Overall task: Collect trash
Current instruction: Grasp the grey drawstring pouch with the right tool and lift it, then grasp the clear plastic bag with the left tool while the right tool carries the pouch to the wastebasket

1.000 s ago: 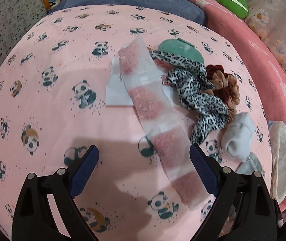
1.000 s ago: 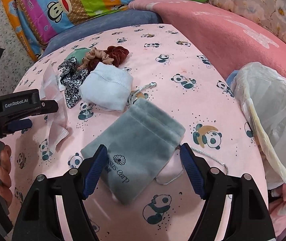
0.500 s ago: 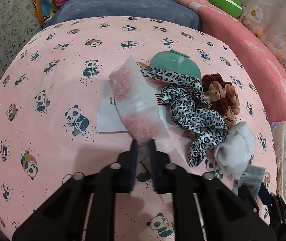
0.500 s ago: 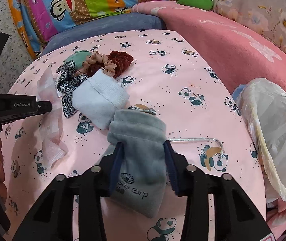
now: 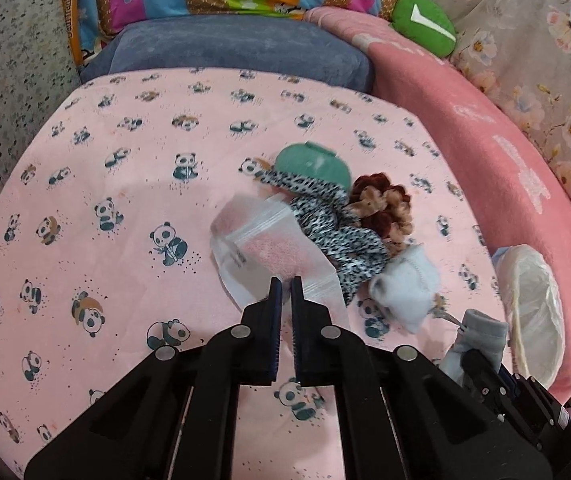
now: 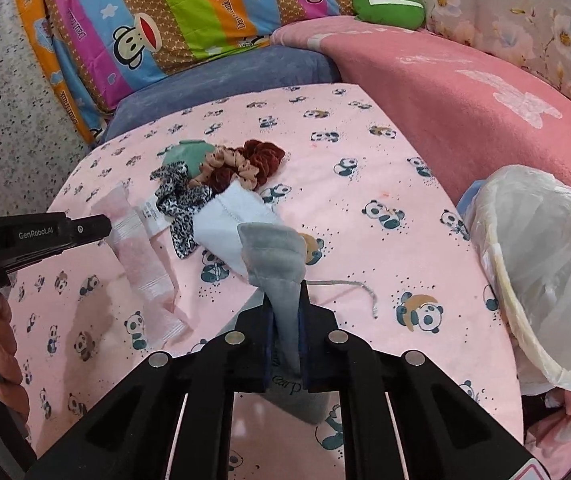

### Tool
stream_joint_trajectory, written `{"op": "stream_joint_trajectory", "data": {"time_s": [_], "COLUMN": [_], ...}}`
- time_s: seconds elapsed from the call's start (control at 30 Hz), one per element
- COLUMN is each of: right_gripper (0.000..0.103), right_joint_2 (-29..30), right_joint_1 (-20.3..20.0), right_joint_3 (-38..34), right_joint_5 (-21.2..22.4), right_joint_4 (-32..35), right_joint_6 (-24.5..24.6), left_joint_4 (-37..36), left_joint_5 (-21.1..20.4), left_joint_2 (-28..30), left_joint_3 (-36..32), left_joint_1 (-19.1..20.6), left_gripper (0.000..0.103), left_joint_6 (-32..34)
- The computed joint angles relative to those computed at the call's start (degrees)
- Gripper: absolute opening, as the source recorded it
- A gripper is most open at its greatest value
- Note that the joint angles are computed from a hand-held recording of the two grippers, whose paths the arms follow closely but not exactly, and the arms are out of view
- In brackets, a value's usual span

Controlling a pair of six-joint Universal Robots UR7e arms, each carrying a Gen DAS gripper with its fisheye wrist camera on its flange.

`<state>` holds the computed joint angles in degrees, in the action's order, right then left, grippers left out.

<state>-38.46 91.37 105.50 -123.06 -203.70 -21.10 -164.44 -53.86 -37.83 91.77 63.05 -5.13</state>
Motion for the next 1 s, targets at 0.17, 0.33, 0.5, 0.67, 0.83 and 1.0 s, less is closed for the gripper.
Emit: {"op": "stream_joint_trajectory", "data": {"time_s": [0.17,0.33,0.5,0.67,0.83,1.0], "right_gripper": [0.009,0.009,0.009,0.009,0.009,0.009], "right_joint_2": [-2.63,-5.17,-7.52,-10.15,-13.37,-16.56], "right_joint_1": [1.20,2.28,2.67,2.54,1.59,-0.38], "right_joint_3": [1.99,3.39,5.04,6.45,8.16,10.43], "right_joint_5": [1.21,1.72,2.45,2.46,1.91,1.37], "right_joint_4": [-3.22,-6.37,-9.64,-12.95,-15.86,-18.45], "right_joint_6": [-0.07,-0.71,-0.92,-1.37,-1.31,-0.11], "left_joint_4": [-3.40,-6.30,-7.69,-7.27,-5.79,-3.87], "left_joint_5": [-1.60,-3.60,-6.45,-9.45,-12.80,-15.71], "left_joint_2": [-2.92,-5.20,-6.27,-5.46,-3.48,-0.87], "left_joint_3": [2.84,4.71,4.94,3.79,1.82,-0.38], "left_joint_1": [-2.35,-4.91,-7.50,-9.78,-11.97,-13.98], "left_gripper": [0.004,0.004,0.004,0.004,0.004,0.004], "left_joint_6": [1.32,2.93,4.81,6.21,7.37,8.24]}}
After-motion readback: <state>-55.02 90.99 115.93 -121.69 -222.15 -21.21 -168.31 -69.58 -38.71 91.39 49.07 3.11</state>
